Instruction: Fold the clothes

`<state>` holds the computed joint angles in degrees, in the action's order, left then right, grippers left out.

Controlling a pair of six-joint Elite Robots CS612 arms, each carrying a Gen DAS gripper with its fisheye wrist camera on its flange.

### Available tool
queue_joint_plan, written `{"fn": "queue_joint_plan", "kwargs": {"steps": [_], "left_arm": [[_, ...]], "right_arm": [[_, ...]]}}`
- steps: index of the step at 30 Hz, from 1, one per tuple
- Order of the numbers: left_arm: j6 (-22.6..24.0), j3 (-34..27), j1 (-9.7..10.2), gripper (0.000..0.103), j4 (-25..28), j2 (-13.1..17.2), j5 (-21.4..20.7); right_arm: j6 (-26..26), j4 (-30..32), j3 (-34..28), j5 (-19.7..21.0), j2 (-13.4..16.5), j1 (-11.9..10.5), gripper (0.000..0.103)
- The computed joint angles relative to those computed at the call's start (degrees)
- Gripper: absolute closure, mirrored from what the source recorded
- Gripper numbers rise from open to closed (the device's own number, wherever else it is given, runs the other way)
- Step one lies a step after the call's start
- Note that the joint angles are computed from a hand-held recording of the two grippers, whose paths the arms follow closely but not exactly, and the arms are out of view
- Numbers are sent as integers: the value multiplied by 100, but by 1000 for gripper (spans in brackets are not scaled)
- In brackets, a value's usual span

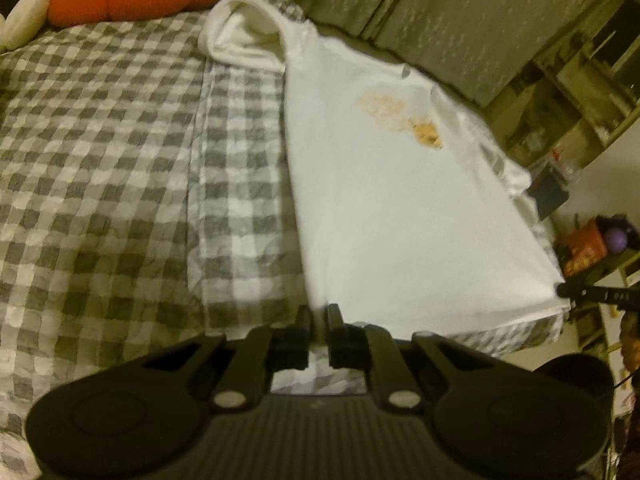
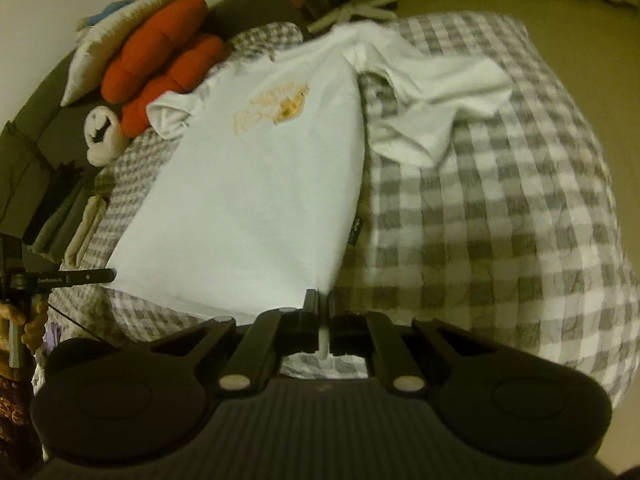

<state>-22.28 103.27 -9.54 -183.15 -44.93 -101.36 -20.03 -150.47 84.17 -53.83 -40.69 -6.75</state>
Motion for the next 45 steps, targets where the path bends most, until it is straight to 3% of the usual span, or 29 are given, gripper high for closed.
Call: {"fn": "queue_joint_plan", "kwargs": {"steps": [4,6,9,11,12,13,20,34,45], "left_arm": [[184,-86,-17,93,293,-8,119],[248,-95,-33,80,350,-38,212],[310,-96,-56,70,330,-95,396],[332,-120,-63,67,278,-114,464],[347,-163,-68,65,258,-108,463],[363,-212,-73,64,239,-100,456],[608,-849,-172,59,463,94,389],[999,-2900,-321,57,1208,1084,139],[1077,-5016,-448,52,1474,2336,509]], "right_arm": [[40,58,-59,-128,31,9,91],[63,82,-90,-191,47,13,89],[194,32,-171,-227,81,-12,87],[318,-29,-240,-208,120,-40,73],[399,-124,-271,-219,143,-45,57],[450,-228,-288,-198,166,-56,54],[813,-264,-714,-140,398,-96,54],[1305,-176,-1864,-184,970,-192,54],[1438,155,-3035,51,1688,-219,54]]}}
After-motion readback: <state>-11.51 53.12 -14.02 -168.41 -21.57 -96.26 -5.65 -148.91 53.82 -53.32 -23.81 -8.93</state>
